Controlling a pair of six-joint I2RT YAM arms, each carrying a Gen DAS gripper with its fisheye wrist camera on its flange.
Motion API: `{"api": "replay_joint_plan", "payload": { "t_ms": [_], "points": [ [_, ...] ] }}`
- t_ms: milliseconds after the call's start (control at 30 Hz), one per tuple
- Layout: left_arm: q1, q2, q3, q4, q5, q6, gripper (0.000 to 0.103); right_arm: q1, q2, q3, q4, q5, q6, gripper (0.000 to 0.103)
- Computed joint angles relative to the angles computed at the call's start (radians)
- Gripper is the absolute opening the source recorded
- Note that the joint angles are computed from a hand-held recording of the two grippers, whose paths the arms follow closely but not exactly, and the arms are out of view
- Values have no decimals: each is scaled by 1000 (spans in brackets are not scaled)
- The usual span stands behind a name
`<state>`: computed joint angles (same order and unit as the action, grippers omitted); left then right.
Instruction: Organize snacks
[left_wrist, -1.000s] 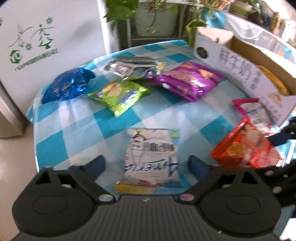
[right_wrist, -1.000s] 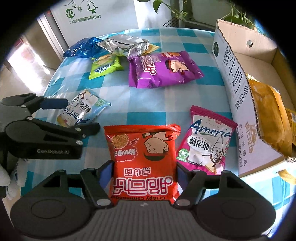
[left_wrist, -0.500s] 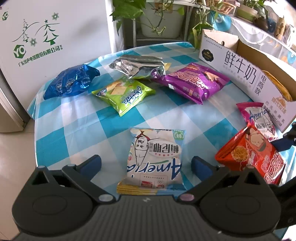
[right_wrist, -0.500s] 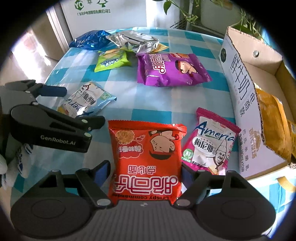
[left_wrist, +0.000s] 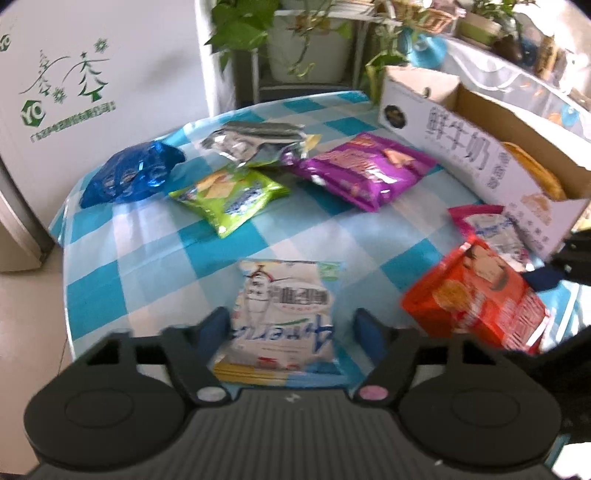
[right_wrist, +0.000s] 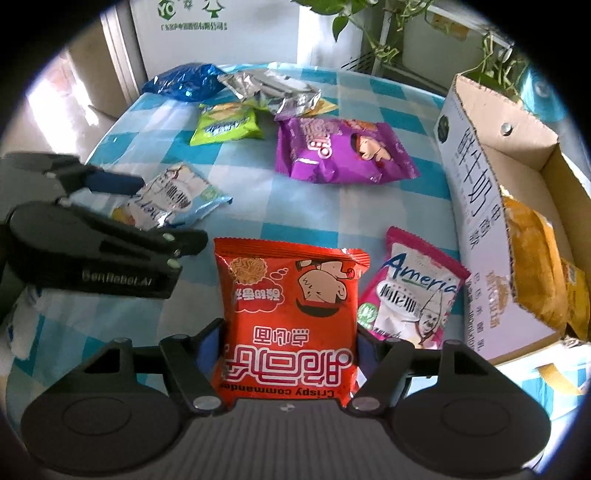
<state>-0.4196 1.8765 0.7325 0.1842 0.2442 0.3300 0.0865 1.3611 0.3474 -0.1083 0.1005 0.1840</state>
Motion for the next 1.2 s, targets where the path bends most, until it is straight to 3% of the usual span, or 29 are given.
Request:
{"api": "replay_joint_plan", "payload": {
  "t_ms": [33, 100, 800, 1067, 1200],
  "points": [
    [-1, -9, -9, 3, 3, -7, 53, -5, -4, -1, 3, -3, -1, 77],
    [3, -23, -25, 12, 6, -29, 50, -8, -11, -3, 4, 1, 2, 77],
    [55, -145, -144, 105, 1, -171, 50, -10, -109, -7, 0, 23, 6, 77],
    [32, -233, -149, 94, -4, -233, 50, -92, -267, -5, -54, 1, -16, 77],
    [-1, -268, -140, 80, -4, -270, 50, -200, -377, 4, -101, -60, -43, 77]
  ]
}}
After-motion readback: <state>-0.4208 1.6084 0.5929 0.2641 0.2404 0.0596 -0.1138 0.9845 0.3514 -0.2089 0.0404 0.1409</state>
